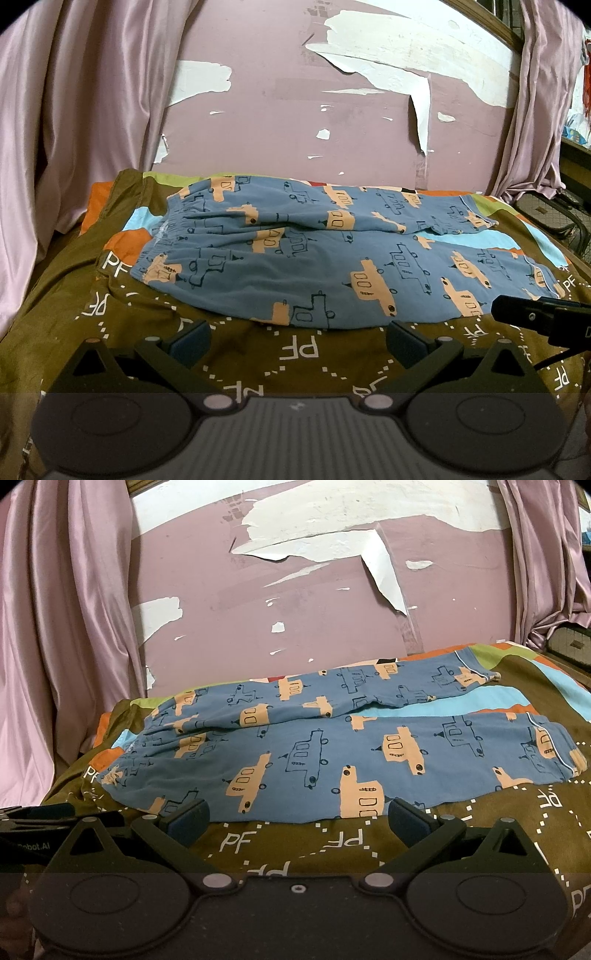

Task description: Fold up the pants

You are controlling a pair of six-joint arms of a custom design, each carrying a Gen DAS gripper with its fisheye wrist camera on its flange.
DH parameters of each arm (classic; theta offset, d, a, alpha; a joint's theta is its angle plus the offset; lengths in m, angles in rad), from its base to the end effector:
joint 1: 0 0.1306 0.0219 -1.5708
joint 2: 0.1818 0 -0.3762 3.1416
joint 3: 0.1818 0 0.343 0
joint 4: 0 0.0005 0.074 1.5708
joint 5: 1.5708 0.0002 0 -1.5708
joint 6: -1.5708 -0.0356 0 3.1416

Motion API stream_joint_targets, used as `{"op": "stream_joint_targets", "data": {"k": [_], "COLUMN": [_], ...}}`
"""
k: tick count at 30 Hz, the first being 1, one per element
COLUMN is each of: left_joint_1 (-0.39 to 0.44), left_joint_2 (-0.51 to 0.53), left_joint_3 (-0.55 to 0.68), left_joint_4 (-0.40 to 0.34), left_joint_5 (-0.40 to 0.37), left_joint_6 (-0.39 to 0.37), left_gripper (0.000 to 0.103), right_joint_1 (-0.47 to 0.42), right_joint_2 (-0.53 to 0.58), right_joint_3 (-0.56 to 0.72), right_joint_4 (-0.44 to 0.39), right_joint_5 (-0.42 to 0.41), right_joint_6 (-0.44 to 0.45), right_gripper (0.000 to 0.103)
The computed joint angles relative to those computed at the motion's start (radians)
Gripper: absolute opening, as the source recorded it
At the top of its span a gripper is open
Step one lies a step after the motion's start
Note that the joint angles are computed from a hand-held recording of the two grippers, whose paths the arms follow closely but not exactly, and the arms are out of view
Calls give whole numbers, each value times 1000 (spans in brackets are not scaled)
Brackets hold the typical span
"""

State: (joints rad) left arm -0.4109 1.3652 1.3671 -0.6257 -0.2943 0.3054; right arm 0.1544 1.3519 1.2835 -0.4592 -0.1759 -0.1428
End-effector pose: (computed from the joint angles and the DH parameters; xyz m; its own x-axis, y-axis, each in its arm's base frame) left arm 0.4106 -0.1682 0.4441 -0.5608 -0.0695 -0.8250 -0.0023 0.9966 -0.0825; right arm 0.4381 0.0740 0.4280 -0.5352 0.0585 -0.8427 -0.2269 0.9510 0.2102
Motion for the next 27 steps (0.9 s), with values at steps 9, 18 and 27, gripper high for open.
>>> {"op": "stream_joint_targets", "data": {"k": [9,18,27], "left_joint_1": [4,4,11], "left_joint_2": [0,0,0], "left_joint_3": [0,1,-10], "left_joint_4": [2,1,0], "left_joint_5": [3,4,7], "left_joint_6": [-3,-2,-5], "left_gripper": [103,103,103], "right_joint_1": [-1,-1,0], "right_joint_2": [1,2,6], "right_joint_3": [1,1,6], "right_joint_4": [-1,-2,-18], "right_joint_5": [-1,-2,3], "right_joint_6": [-1,-2,-7], "right_gripper": [103,103,103]}}
